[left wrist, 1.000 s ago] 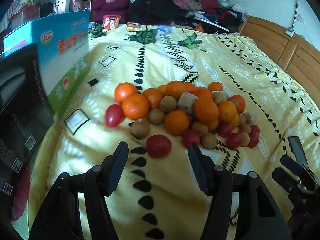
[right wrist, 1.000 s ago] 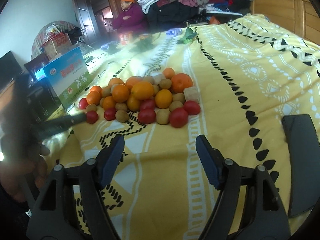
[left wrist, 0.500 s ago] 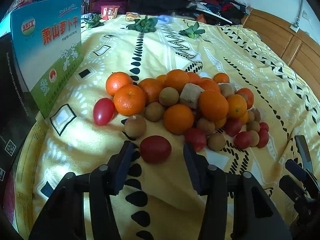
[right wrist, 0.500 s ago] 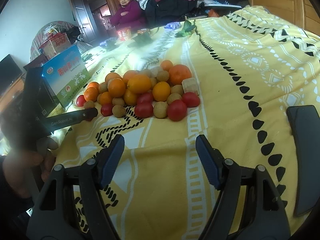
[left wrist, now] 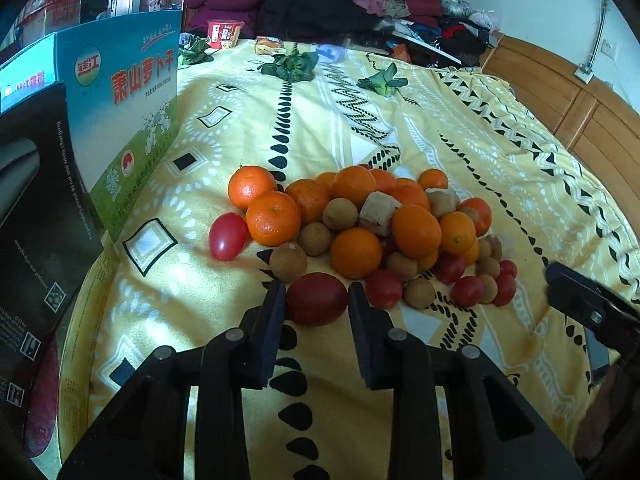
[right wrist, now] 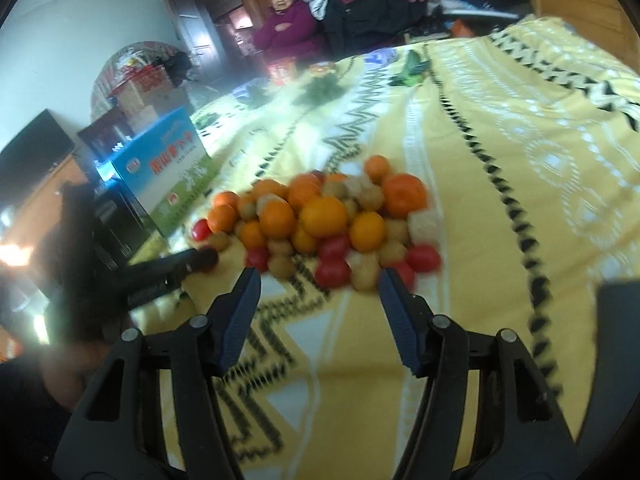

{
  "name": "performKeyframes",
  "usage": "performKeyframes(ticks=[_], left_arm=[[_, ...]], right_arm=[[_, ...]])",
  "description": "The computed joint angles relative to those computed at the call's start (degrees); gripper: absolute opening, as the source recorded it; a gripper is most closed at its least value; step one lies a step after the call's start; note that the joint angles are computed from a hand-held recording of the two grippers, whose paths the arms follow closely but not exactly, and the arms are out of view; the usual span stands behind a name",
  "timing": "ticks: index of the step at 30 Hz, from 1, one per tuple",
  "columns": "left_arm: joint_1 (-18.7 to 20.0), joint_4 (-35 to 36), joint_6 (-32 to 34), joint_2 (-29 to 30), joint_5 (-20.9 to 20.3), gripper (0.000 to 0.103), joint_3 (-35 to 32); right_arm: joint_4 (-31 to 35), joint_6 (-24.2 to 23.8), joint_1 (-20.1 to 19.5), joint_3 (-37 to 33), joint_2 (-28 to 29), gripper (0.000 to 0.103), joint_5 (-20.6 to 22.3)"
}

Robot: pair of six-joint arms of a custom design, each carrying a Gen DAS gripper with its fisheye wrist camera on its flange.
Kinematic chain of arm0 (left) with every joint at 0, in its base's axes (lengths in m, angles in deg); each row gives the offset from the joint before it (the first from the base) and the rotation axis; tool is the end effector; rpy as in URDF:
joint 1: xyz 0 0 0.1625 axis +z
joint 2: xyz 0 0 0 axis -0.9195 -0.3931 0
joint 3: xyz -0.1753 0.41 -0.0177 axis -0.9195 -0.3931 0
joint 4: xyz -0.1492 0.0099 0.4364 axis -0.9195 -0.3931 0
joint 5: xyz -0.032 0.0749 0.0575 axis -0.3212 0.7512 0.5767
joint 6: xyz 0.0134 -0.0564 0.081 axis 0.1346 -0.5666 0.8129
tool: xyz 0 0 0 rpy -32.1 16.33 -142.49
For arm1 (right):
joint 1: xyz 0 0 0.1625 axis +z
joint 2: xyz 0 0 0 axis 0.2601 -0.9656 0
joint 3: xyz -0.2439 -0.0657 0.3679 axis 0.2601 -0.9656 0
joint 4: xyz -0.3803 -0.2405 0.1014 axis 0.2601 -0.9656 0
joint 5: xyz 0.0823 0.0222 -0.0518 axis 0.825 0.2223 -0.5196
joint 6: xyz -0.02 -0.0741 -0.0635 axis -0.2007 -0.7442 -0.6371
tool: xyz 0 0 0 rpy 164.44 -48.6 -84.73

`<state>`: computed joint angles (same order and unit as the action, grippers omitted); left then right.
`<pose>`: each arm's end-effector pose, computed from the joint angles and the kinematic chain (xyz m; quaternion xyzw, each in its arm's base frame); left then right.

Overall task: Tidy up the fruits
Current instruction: 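Grasp a red tomato with the left tool while the right tool grasps an orange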

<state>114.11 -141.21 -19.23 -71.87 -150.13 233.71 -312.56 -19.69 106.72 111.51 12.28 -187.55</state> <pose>-0.1074 -0.3727 0.0822 0.3418 0.9080 -0.1892 0.1511 0.2011 -0.2148 0.0692 0.0255 -0.8653 0.4294 0.2575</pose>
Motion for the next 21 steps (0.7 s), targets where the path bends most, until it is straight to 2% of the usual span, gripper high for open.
performKeyframes(ticks=[2,3,6,12,16,20,21], left_arm=[[0.1,0.9,-0.3,-0.6,-0.5,0.032,-0.1],[0.1,1.0,-0.3,-0.7,-0.7,0.032,-0.2],[0.2,1.3,-0.5,-1.1,-1.8,0.032,-0.2],[0.1,1.7,-0.6,-0.9,-3.1,0.032,-0.2],[0.1,1.9,-1.2,-0.9,-3.7,0.032,-0.3],[0.1,1.9,-1.1,-1.1,-3.9,0.032,-0.3],[0.1,2.1,-1.2,-1.2,-3.9,0.032,-0.4]], right_arm=[[3.1,-6.6,-2.9,-1.2,-2.3,0.062,2.6],[6.4,-8.2,-4.5,-1.5,-4.1,0.062,4.4],[9.8,-12.4,-8.0,-2.7,-6.0,0.062,6.9],[13.2,-14.9,-12.1,-3.8,-6.2,0.062,7.8],[13.4,-15.9,-13.1,-4.1,-6.2,0.061,8.0],[13.9,-17.1,-13.7,-4.4,-6.2,0.044,8.3],[13.8,-17.2,-13.3,-4.6,-5.8,0.044,7.6]])
